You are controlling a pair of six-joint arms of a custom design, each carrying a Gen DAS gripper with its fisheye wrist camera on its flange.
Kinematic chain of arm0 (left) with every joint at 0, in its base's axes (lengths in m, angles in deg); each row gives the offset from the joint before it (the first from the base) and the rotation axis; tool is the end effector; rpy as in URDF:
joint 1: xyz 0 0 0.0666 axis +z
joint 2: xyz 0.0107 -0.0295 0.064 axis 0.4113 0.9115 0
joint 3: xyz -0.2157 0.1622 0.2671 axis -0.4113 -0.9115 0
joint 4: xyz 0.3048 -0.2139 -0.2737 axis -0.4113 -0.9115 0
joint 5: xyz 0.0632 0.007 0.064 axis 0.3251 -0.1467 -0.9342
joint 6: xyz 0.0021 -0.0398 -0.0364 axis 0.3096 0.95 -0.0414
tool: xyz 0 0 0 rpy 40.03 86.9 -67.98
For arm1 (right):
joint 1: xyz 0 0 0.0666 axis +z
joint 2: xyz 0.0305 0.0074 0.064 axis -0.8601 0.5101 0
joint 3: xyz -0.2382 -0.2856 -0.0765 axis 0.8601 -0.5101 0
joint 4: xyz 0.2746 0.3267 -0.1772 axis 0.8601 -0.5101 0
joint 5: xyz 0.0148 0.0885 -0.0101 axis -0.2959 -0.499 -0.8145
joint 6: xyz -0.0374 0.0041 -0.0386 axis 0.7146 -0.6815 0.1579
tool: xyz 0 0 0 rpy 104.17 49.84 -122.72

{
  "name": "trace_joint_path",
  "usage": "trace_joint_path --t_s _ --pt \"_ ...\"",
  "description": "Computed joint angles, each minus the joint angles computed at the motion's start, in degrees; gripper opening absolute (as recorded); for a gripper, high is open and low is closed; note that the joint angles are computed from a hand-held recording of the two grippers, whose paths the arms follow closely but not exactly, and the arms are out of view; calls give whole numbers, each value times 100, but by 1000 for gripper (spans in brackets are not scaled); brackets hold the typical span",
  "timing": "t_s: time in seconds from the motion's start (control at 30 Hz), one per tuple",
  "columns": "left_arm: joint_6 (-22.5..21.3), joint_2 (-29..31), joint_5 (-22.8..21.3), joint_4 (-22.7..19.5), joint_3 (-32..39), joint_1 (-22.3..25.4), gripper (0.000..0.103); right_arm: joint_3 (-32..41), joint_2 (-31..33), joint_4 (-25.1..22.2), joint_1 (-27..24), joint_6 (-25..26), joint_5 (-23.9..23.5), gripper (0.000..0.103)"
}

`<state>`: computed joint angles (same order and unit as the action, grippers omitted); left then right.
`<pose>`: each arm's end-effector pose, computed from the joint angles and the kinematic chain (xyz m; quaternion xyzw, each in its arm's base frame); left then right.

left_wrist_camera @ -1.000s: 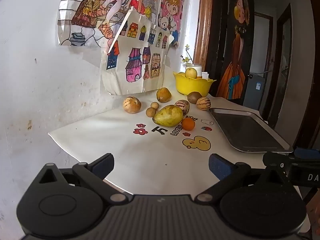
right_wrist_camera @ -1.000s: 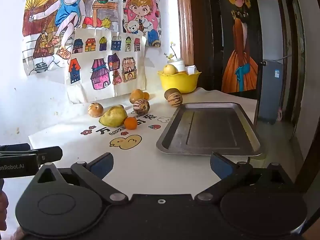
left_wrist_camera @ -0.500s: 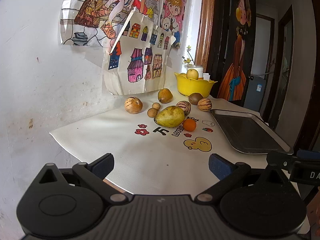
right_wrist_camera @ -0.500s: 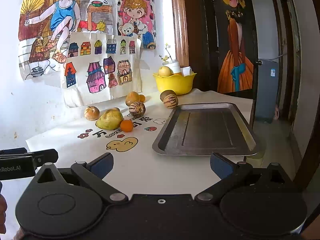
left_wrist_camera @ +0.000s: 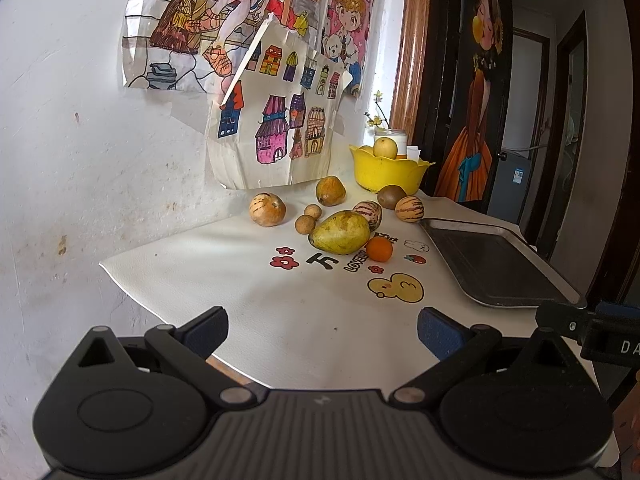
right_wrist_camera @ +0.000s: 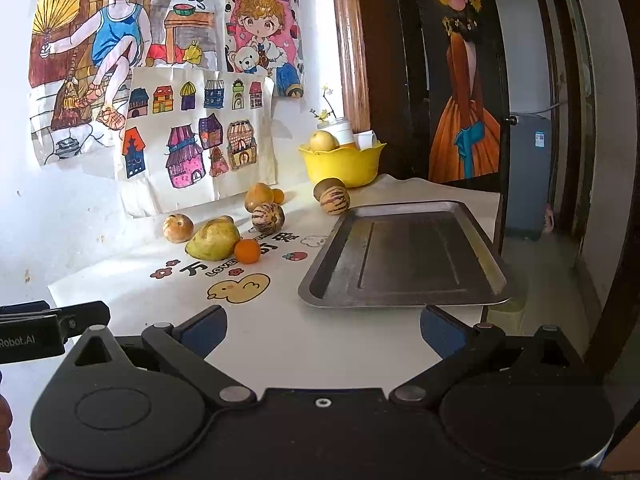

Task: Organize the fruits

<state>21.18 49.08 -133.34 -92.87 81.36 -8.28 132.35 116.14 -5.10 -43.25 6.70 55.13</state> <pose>0.5041 -0.2903 0.4064 -0.2321 0.8071 0.0807 0.5369 0.6376 0.1955 0.3968 -0.2178 0.8046 0.2045 0.5132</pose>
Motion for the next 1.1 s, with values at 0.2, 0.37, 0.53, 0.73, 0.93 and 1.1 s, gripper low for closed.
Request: trace_joint_path --t_s 0.2,0.37,0.53,0.73,0.93,1.1 --pt "34 2 -21 -4 -20 3 103 17 14 -19 2 0 -7 103" --pt "34 5 -9 -1 -18 7 103 15 14 -7 0 -4 -2 103" --pt "35 23 3 -15 1 16 103 38 26 -44 1 -20 -13 103" --pt "47 33 15 -34 13 22 103 48 35 -70 9 -24 -8 103" --pt "61 40 19 -40 16 22 103 58 46 -87 11 -26 -11 103" --pt "93 57 14 -89 26 49 103 90 88 -98 14 58 11 103"
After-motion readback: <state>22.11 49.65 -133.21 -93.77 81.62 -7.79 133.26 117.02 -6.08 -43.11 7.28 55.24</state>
